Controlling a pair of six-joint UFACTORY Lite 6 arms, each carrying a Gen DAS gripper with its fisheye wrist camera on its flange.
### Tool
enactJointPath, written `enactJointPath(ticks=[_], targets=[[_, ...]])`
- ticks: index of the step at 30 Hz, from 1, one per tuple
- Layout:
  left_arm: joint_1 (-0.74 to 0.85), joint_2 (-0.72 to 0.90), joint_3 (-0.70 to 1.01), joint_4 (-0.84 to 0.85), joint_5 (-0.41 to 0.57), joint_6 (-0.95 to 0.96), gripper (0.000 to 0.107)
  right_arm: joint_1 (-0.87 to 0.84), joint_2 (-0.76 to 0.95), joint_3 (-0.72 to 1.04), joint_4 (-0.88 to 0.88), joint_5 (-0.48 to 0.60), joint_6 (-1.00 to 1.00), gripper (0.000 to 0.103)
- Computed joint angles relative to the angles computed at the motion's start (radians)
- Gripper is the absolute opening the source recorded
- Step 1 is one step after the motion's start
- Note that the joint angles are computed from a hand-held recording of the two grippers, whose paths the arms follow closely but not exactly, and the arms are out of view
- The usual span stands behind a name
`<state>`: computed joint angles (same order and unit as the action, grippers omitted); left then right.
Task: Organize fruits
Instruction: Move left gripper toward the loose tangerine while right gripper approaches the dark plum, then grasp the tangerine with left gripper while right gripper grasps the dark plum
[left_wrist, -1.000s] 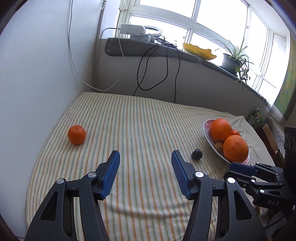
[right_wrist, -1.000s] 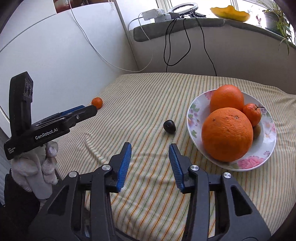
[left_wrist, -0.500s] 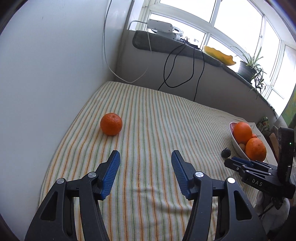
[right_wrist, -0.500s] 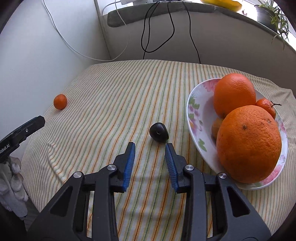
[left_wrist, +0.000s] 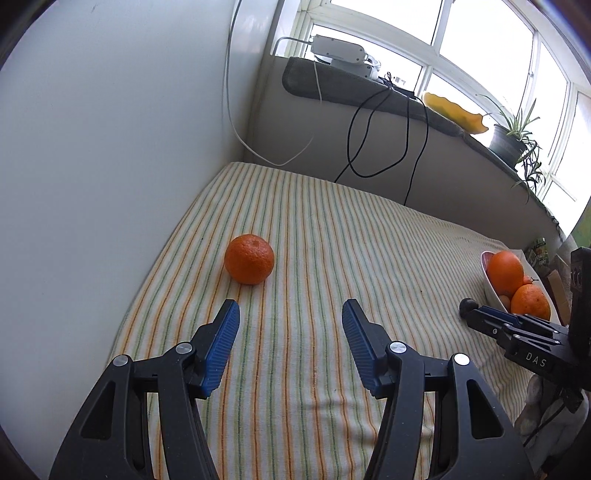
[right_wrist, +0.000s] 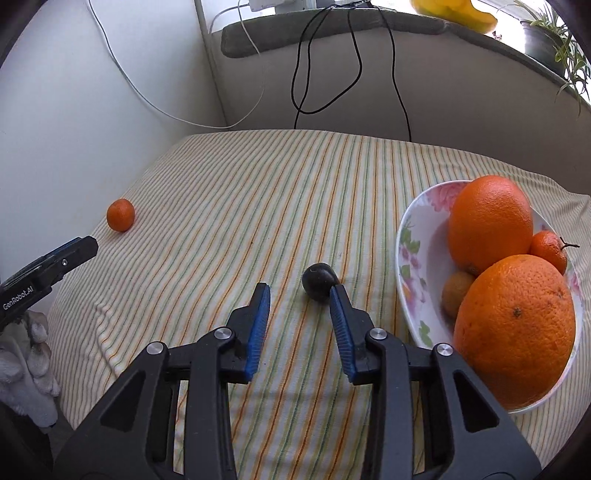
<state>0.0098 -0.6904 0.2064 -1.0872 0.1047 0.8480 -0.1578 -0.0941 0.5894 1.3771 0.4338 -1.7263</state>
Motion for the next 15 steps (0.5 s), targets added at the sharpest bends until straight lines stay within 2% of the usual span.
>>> enactJointPath(ticks=[2, 12, 15], targets=[[0.015, 0.013, 0.006, -0.091, 0.006, 0.098, 0.057, -0.027, -0.029, -0.014, 0.003, 0.031, -0.016, 0.035], [0.046, 0.098, 0.039, -0.444, 0.007, 0.464, 0.057, 0.072, 0.018, 0.011, 0.02, -0.114, 0.007, 0.035], [0.052, 0.154, 0.065, -0.604, -0.008, 0.627, 0.057, 0.102, 0.053, 0.04, 0.005, -0.158, 0.038, 0.035]])
